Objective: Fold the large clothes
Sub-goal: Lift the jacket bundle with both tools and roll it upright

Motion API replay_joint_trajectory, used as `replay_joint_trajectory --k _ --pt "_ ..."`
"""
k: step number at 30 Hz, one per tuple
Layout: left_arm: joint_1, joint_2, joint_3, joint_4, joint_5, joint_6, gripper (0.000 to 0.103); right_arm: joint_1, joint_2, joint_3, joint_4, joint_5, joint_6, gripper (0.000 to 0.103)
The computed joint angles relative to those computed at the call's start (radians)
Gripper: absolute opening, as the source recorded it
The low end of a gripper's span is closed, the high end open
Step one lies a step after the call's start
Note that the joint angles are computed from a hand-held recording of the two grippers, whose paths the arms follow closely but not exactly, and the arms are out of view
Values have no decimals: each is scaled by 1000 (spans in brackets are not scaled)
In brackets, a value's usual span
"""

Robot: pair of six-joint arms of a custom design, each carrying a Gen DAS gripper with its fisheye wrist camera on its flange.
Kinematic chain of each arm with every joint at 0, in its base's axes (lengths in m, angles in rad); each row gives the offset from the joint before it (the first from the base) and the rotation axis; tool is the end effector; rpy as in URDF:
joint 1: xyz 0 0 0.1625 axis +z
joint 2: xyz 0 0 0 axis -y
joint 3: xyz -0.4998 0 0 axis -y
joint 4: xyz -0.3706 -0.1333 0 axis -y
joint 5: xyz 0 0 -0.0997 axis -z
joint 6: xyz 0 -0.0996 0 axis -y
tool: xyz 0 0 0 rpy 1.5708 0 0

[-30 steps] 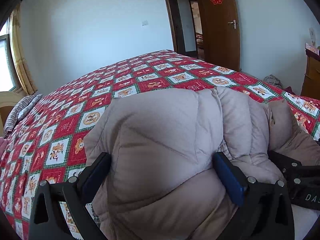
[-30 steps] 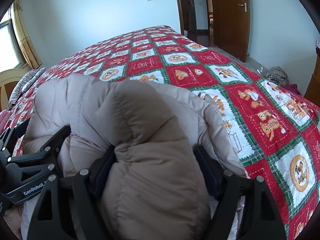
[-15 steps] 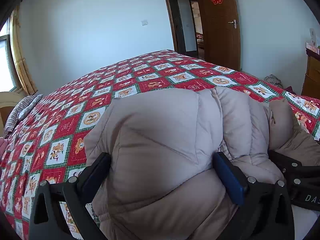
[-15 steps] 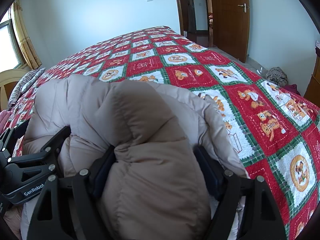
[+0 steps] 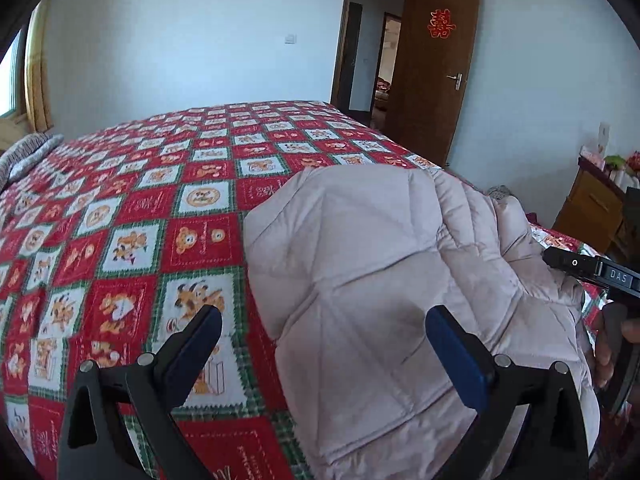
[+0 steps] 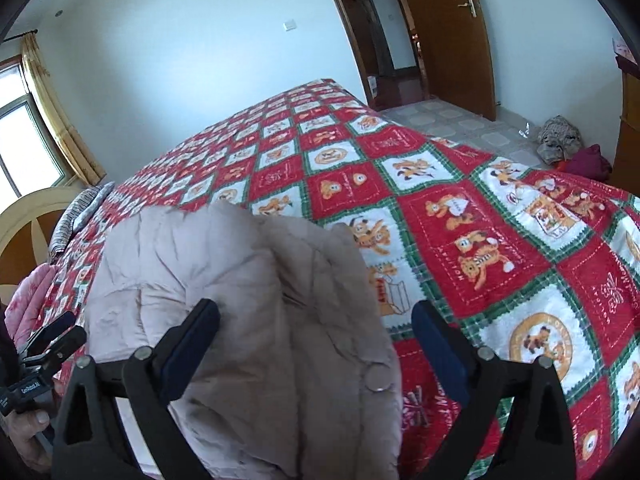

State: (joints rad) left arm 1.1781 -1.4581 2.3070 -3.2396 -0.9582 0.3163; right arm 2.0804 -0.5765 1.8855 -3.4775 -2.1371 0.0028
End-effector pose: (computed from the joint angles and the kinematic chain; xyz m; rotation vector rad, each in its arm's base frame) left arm 0.0120 -0.4690 0.3983 0.5164 2.3322 -1.0562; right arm 0.3842 -0.5238 0.0636 0.4235 -2.5592 0.9605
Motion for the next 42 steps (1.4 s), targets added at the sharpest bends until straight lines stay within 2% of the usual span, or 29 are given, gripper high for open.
replay_joint_trajectory --k 2,4,5,7,11,16,18,19,20,21,24,26,28,32,35,42 --pt "42 -10 -13 64 -56 -46 102 -16 -15 -1 62 40 10 99" --pt "68 -4 -19 73 -97 -85 102 -16 -15 -17 120 32 7 99" --pt "73 0 -19 68 -109 -102 102 -21 -17 -19 134 52 15 99" --pt "74 11 -23 70 -121 -134 102 -52 -32 -16 201 145 78 99" --pt "103 28 -50 131 -189 -191 102 -92 -42 4 239 266 119 98" --pt "163 42 -85 180 -319 -194 102 -121 -33 10 235 352 140 97" --pt "189 47 -100 209 -384 -215 102 -122 -28 1 253 364 128 89" --pt "187 46 -97 208 -393 -224 102 -124 -30 -2 268 384 131 84" --pt "180 43 -89 195 -398 -220 96 -128 -32 2 270 414 133 73" --pt "167 36 -75 180 -400 -207 82 -133 -34 9 263 450 134 62" --pt "83 -6 -22 158 -310 -162 60 -126 -38 37 215 476 129 47" --pt "41 -45 -3 174 -263 -166 50 -120 -40 57 172 495 144 41" --pt "-23 -89 23 186 -169 -154 49 -109 -39 75 136 520 151 38" --pt "-106 -196 46 261 -59 -151 49 -63 -18 79 99 532 159 37" --pt "-140 -273 63 290 5 -143 48 -18 12 48 91 533 162 36" --pt "-181 -429 77 375 136 -152 47 54 99 -75 156 603 155 36"
